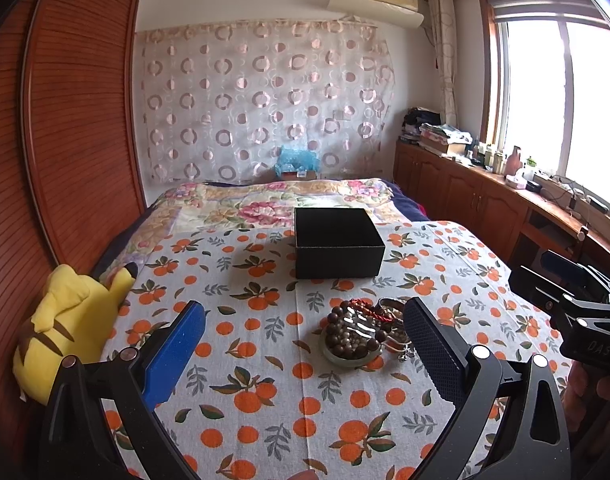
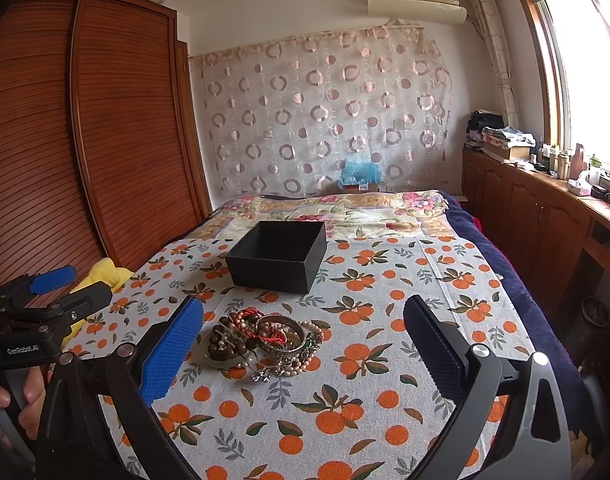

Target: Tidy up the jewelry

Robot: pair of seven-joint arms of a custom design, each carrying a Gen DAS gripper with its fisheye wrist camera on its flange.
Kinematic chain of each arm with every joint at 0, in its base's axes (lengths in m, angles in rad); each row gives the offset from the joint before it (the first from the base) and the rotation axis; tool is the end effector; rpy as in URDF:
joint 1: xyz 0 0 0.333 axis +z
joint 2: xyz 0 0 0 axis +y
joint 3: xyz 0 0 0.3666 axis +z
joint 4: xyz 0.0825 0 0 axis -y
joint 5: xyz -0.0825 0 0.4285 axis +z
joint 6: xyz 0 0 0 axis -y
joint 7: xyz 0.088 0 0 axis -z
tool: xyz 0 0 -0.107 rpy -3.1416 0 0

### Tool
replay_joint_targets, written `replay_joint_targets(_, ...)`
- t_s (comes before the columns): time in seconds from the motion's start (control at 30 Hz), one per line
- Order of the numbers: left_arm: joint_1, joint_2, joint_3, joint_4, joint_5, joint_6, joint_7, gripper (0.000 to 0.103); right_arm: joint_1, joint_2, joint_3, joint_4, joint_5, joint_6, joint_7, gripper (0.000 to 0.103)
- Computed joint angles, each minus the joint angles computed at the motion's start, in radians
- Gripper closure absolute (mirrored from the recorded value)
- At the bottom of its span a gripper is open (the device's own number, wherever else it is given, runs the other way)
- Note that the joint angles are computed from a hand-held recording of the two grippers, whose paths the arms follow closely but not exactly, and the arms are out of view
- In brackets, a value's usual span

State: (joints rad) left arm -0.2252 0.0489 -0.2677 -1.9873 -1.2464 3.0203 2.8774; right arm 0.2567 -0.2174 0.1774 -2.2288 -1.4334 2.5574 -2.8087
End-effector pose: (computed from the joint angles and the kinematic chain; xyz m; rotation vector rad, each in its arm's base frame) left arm 0.5941 -0.2357 0.5455 -1.0879 2.1015 -1.2603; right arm 0.4910 0.2496 0.5411 -1.2031 1.7831 -1.0286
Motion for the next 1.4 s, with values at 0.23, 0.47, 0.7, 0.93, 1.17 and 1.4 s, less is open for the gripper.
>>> replay_joint_targets(0.23,0.002,-0.001,0.001,0.0,-0.007,-0.003,0.008,0.007,0.0,-0.002,0.0,0.0,0.0,0.0,-0.002,0.002)
replay_joint_targets(0.47,-0.019,-0.023,0.003,-0.02,-0.032,0.009,0.021,0.007,0.0,-0.004,0.0,-0.002,0.003,0.001,-0.003,0.002)
replay_joint_targets(0.7,-0.025,-0.009,0.01,-0.013,-0.015,0.006,0.006,0.007,-0.002,0.004,0.002,0.003,0.009,0.005,-0.004,0.002)
replay_joint_targets(0.93,-0.01,0.009,0.005,-0.018,0.089,-0.01,-0.091,0.007,-0.002,0.012,-0.01,0.001,0.015,0.033,-0.009,0.002)
replay_joint_targets(1.17,0.016,0.046,-0.006,-0.009,0.234,-0.048,-0.201,0.007,-0.018,0.031,-0.029,-0.002,-0.005,0.103,-0.009,0.002)
replay_joint_targets(1.4,0.045,0.09,-0.028,0.008,0.345,-0.066,-0.282,0.007,-0.03,0.091,-0.059,0.027,0.043,0.191,-0.126,0.008)
